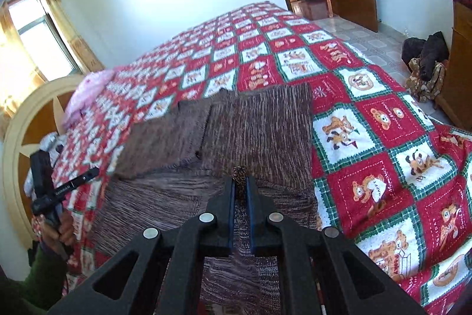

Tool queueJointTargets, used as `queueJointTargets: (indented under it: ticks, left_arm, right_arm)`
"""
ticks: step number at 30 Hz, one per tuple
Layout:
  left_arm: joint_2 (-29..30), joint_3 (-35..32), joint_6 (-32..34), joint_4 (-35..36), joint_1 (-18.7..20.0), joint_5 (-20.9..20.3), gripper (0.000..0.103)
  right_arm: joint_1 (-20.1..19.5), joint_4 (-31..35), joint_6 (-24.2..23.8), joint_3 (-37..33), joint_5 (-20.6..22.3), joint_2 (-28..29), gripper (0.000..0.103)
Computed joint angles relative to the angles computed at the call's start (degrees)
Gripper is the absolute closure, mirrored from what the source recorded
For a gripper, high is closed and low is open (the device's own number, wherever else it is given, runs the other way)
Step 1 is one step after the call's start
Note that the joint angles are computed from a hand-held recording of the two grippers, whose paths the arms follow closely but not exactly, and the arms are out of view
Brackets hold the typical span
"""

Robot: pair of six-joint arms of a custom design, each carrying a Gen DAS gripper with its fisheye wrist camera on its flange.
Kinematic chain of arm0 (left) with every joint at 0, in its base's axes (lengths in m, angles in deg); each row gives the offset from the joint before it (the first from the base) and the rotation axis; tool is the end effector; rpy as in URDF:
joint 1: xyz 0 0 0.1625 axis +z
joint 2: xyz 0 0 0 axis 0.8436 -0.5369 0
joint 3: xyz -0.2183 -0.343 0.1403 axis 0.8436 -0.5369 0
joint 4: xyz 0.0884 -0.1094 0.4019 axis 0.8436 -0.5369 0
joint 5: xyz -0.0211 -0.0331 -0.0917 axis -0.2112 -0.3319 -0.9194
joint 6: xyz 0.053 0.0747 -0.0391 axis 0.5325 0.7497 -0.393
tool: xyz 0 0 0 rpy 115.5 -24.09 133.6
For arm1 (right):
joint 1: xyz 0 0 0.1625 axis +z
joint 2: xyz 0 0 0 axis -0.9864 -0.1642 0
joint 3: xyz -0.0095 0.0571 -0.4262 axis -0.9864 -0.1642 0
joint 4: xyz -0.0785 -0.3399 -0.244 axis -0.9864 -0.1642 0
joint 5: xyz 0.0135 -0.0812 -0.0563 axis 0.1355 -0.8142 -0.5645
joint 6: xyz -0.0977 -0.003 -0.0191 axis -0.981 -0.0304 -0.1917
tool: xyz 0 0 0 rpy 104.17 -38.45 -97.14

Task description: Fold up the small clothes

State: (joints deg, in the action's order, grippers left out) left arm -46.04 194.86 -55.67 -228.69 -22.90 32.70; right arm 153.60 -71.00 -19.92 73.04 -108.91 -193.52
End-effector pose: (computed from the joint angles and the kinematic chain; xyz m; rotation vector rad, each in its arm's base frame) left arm -0.2753 -0.4221 0.1289 0.5423 2.6619 -0.8082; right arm 0.0139 -0.3790 0.4118 0.3608 -2.5308 0.9158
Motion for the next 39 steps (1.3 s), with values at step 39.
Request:
queueJointTargets:
  ticks: [39]
  left_arm:
    - [4.3, 1.0, -1.5, 3.6, -1.4, 4.0, 0.089]
  right_arm:
    - [-6.9, 1.7, -1.0, 3.4, 2.7, -1.6, 0.096]
